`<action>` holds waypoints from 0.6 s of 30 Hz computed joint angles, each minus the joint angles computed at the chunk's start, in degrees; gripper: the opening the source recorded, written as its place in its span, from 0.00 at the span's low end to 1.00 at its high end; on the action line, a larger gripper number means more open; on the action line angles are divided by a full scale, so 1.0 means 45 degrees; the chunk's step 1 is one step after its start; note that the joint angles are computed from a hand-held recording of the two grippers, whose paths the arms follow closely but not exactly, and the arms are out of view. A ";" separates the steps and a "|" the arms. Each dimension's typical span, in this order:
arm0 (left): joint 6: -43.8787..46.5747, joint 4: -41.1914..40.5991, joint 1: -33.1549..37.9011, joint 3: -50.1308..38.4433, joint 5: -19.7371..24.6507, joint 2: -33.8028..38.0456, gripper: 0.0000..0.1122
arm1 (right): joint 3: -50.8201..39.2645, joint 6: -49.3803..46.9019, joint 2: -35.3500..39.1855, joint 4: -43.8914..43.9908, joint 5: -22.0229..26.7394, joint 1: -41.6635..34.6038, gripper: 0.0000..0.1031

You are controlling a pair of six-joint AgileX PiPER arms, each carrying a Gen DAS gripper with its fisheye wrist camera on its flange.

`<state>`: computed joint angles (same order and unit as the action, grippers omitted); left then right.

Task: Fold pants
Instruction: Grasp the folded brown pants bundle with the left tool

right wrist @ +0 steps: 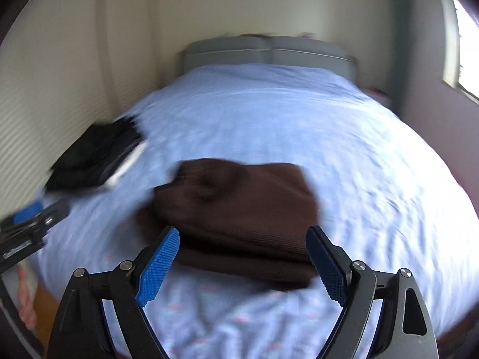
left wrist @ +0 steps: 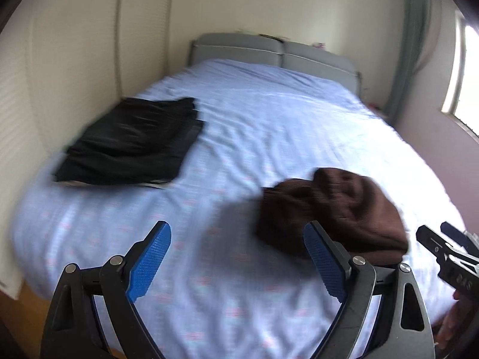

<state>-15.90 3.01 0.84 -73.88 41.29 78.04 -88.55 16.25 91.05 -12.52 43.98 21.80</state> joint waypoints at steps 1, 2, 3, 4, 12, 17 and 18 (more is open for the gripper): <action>0.0057 -0.0210 -0.0293 -0.0153 -0.0127 0.0292 0.81 | 0.0522 0.0344 -0.0318 -0.0088 -0.0307 -0.0592 0.85; -0.0029 -0.0161 -0.0596 -0.0351 -0.0163 0.0565 0.81 | 0.0823 0.0505 -0.0481 -0.0115 -0.0507 -0.0989 0.85; -0.0190 0.0108 -0.1074 -0.0676 -0.0231 0.1034 0.81 | 0.1172 0.0411 -0.0637 0.0074 -0.0807 -0.1479 0.85; -0.0477 0.0500 -0.1475 -0.0969 -0.0184 0.1366 0.81 | 0.1378 0.0243 -0.0686 0.0314 -0.1026 -0.1892 0.85; -0.3100 0.4290 -0.3820 -0.4696 0.0851 0.4907 0.81 | 0.2320 -0.2103 0.0128 0.3069 -0.2504 -0.3494 0.85; -0.1647 0.3461 -0.3809 -0.8330 0.3230 0.7692 0.80 | 0.2686 -0.3361 0.0454 0.4505 -0.3125 -0.4006 0.85; -0.1403 0.3277 -0.3784 -0.8651 0.3480 0.8034 0.79 | 0.2638 -0.3622 0.0531 0.4844 -0.3100 -0.4126 0.85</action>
